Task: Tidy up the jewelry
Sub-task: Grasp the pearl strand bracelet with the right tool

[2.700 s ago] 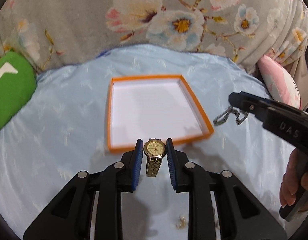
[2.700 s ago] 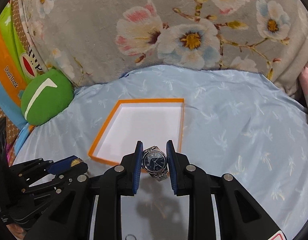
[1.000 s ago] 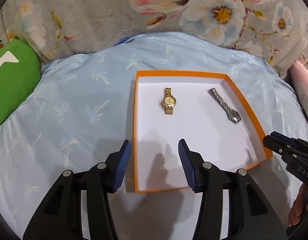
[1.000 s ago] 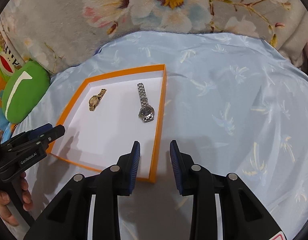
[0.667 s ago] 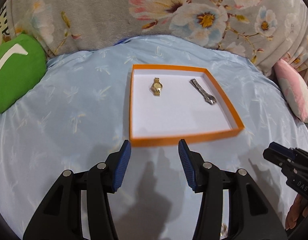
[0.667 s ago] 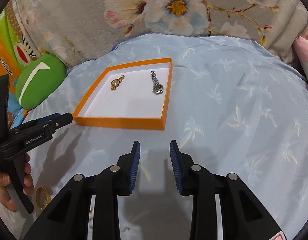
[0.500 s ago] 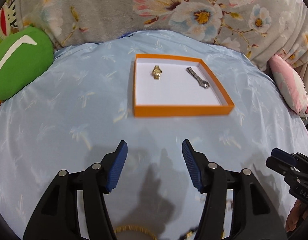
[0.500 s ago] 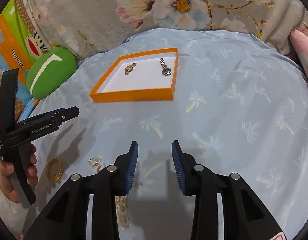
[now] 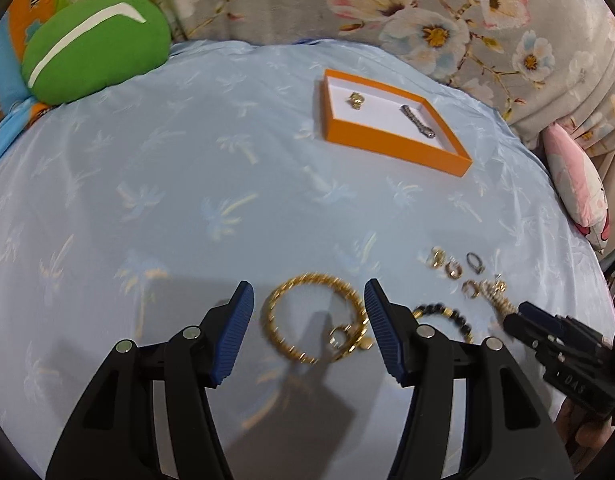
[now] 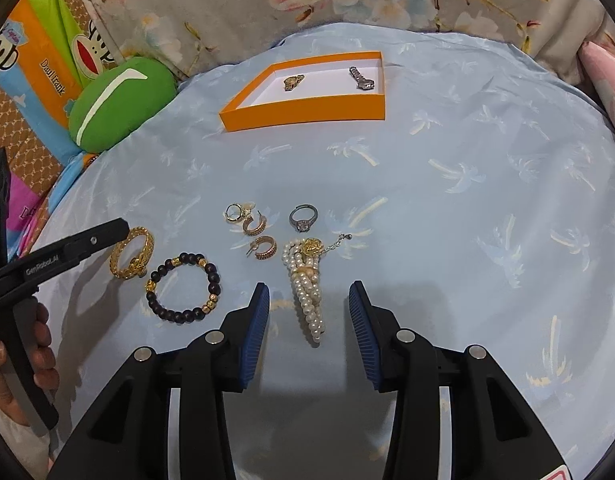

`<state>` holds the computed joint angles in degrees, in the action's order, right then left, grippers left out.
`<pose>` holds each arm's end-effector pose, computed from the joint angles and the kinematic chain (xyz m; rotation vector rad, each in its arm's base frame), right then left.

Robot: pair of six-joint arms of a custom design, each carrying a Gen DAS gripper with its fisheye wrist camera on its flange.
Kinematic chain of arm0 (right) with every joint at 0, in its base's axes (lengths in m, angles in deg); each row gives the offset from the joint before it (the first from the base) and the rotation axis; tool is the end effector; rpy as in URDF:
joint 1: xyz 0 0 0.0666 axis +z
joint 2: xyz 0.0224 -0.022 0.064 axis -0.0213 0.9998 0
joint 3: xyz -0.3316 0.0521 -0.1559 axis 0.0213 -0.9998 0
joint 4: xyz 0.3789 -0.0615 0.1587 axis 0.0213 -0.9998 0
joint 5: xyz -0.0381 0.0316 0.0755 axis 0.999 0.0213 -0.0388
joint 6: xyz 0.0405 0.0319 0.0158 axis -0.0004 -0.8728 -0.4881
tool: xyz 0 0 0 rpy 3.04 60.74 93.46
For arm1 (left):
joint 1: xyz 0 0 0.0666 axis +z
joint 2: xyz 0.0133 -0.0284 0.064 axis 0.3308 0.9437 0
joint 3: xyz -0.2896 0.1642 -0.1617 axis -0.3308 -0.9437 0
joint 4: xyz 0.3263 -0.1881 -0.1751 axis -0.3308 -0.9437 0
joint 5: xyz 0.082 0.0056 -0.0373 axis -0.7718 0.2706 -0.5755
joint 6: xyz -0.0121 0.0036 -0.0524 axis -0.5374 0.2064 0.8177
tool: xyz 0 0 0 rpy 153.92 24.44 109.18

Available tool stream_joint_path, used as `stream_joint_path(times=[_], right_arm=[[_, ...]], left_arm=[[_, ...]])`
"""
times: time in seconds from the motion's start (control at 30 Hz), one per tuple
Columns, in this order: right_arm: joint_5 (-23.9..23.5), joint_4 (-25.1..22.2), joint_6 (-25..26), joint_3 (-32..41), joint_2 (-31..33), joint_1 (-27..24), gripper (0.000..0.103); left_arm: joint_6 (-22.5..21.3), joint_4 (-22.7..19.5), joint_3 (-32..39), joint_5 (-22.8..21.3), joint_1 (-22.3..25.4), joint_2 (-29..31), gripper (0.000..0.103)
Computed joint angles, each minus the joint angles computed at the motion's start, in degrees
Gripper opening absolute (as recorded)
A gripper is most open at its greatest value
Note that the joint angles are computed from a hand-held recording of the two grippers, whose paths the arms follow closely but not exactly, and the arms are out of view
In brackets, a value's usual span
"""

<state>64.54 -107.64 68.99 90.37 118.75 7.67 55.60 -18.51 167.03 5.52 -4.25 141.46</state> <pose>0.5186 0.0783 0.3737 0.2676 2.4013 0.1540 0.6034 -0.2680 0.3819 0.3378 2.4149 -0.4054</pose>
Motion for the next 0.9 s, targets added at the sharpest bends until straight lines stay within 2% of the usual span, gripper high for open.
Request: stream_joint_path(times=[0.2,0.3,0.33,0.43,0.6,0.8,0.9], right_arm=[[2.59,0.06,0.66,0.24,0.66,0.89,0.039],[4.19,-0.36,1.3,0.66,1.05,1.49,0.031],[4.15,-0.41,1.41,0.76,1.13,1.55,0.024],[4.59,-0.71,1.1,0.96,1.32,1.51,0.013],[3.88,-0.37,0.64,0.68,1.12,1.17,0.012],[3.7,-0.31,0.58,0.69,1.13,1.1,0.012],[3.66,-0.31,0.58,0.69,1.13,1.07,0.012]], left_arm=[[-1.19,1.83,-4.1,-0.7,-0.28,-2.05,0.056],[-2.14,2.57,-4.85,-0.96,-0.8,-2.47,0.056],[-2.17,2.51,-4.75,-0.87,-0.93,-2.38,0.056],[-2.2,2.38,-4.58,-0.56,-1.24,-2.07,0.058],[-2.94,2.28,-4.0,-2.02,-2.1,-1.58,0.066],[-2.35,1.32,-1.57,-4.44,-2.77,0.17,0.065],[-2.38,1.45,-1.5,-4.66,-2.78,0.24,0.059]])
